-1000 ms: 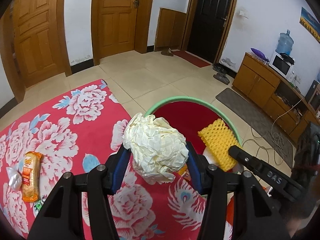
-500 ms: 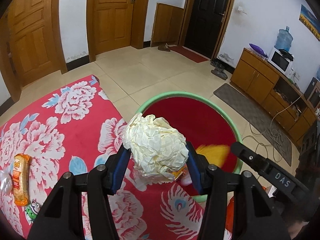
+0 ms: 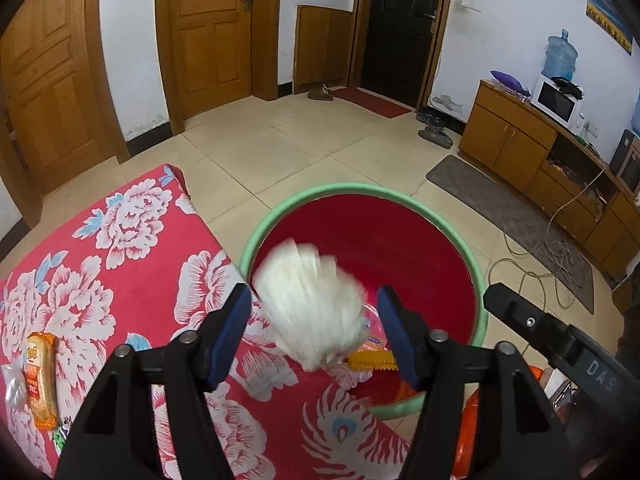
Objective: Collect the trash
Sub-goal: 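Carry the net and paper bundle into the red bucket and open both grippers, then move both open grippers back over the table toward the plastic bag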
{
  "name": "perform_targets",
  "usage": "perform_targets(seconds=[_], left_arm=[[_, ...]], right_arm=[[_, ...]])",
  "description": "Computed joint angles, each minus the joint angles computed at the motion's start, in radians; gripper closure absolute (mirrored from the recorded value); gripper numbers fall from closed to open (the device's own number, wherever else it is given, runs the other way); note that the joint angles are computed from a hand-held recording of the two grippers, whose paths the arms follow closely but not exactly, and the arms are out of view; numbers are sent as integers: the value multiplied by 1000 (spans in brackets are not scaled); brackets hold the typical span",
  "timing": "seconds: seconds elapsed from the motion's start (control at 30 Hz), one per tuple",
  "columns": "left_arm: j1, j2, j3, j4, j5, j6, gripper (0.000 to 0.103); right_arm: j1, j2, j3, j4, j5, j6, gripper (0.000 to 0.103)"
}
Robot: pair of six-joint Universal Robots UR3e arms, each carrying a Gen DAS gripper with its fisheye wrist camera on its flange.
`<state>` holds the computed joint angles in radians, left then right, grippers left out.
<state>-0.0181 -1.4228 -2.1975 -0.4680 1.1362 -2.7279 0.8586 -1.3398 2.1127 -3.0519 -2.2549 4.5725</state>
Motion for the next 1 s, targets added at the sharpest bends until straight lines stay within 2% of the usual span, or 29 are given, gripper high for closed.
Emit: perform_targets(seconds=[0.2,0.47,1.0], left_arm=[[23,49,-15,-32,-8,-2,32],[133,188,-64,-139,-54,41,32],[516,437,-96,-462,-150,233,32]], right_arm=[[17,-13,-11,29,-21,2,42],[60,-16,-71,92,-46,-10,37],[135,21,-260,264,-69,-50,33]])
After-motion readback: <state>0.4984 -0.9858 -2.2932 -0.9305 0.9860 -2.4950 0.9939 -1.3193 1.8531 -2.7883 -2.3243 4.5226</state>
